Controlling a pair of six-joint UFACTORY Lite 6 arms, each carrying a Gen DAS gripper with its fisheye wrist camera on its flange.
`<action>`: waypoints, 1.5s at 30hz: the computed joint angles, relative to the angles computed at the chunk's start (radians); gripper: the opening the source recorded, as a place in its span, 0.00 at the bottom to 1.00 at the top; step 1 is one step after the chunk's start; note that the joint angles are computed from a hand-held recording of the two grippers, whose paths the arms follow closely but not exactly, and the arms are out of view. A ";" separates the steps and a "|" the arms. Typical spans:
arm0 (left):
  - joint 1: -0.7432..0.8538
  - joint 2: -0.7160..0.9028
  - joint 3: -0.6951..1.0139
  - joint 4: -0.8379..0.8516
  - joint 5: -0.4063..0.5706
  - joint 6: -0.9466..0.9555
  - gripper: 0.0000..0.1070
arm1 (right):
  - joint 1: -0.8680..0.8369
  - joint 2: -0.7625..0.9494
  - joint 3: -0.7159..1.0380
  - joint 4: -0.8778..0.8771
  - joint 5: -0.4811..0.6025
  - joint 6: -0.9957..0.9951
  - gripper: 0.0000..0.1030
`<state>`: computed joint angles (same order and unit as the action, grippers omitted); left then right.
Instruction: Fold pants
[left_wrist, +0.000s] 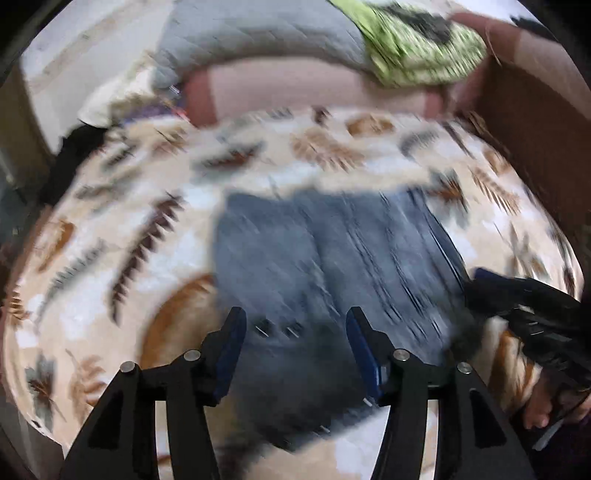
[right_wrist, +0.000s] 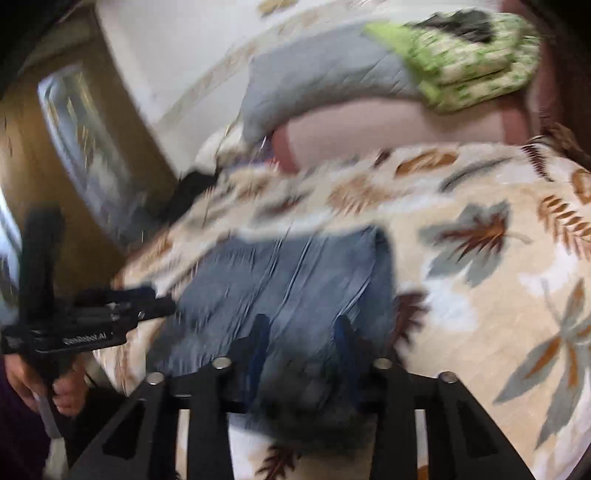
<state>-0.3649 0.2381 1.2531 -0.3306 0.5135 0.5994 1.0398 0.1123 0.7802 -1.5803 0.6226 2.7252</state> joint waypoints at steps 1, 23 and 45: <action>-0.017 0.030 -0.003 0.051 0.011 -0.037 0.54 | -0.030 0.051 0.027 0.042 -0.071 -0.029 0.35; -0.207 -0.680 -0.305 0.739 -0.030 -0.758 0.80 | 0.591 0.037 0.490 0.574 0.964 -0.350 0.59; 0.004 -0.748 -0.271 0.505 -0.027 -0.572 0.81 | 0.518 0.334 0.907 0.547 1.025 -0.582 0.68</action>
<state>-0.3609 -0.5095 0.9816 0.1748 0.4860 0.0271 1.5579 0.4458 1.6877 -1.0332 1.6476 2.1427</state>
